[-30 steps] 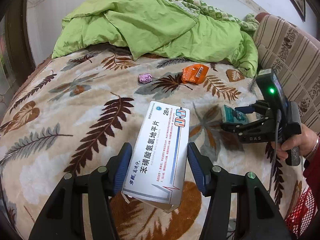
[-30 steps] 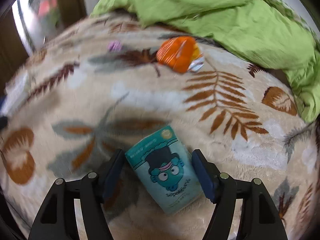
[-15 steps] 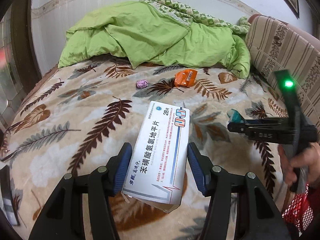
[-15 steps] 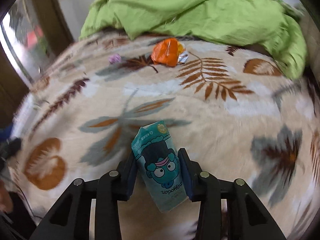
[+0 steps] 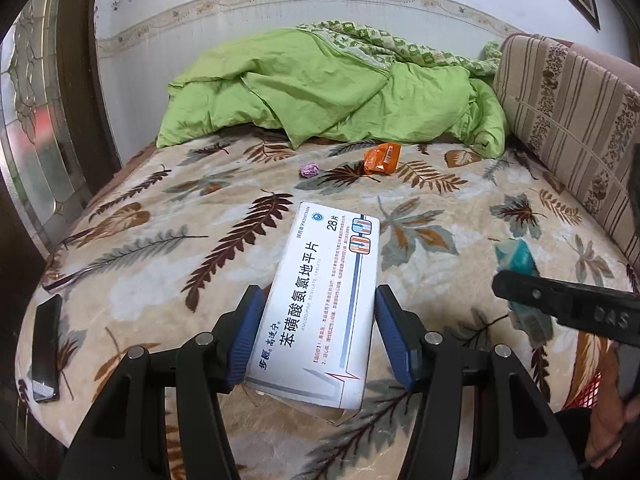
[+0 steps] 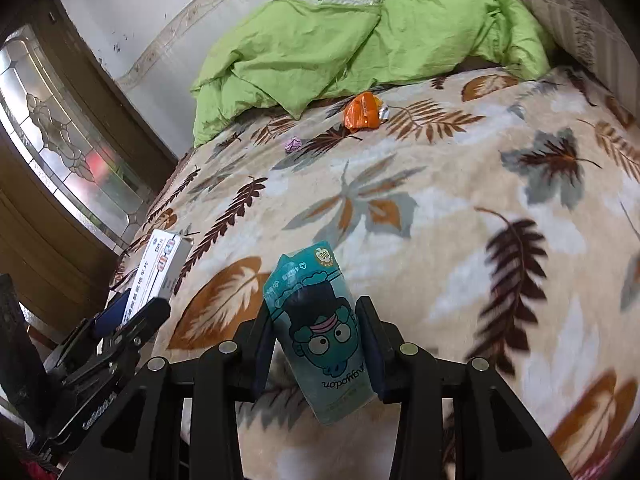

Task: Collect trash
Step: 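Lift the white medicine box and teal packet off the bed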

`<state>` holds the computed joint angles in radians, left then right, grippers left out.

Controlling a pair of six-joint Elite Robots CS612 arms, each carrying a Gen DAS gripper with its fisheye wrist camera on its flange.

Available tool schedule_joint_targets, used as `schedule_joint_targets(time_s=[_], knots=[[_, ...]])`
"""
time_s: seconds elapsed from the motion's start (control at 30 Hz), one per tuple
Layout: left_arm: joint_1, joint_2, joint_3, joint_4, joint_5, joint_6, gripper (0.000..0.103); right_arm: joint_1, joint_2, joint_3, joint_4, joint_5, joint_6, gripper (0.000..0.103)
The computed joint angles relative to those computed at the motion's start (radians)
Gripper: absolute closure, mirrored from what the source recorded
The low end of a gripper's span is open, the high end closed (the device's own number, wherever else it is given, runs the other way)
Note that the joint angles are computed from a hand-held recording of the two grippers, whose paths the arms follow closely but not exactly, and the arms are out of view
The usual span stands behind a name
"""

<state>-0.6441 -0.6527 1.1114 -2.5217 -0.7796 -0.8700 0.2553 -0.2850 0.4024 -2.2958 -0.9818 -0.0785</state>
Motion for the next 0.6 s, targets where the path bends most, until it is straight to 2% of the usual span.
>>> schedule_joint_targets(time_s=[0.13, 0.3, 0.43, 0.6], knots=[[-0.003, 0.002, 0.000, 0.007, 0.013, -0.002, 0.047, 0.000, -0.054, 0.120, -0.142, -0.025, 0.041, 0.061], [-0.001, 0.006, -0.001, 0.012, 0.012, -0.006, 0.047, 0.004, -0.091, 0.200, -0.225, -0.064, 0.049, 0.061], [0.003, 0.008, 0.000, 0.014, 0.001, -0.010, 0.047, 0.014, -0.103, 0.225, -0.254, -0.096, 0.015, 0.061], [0.004, 0.009, 0.001, 0.012, 0.000, -0.009, 0.047, 0.016, -0.090, 0.202, -0.239, -0.099, 0.015, 0.061]])
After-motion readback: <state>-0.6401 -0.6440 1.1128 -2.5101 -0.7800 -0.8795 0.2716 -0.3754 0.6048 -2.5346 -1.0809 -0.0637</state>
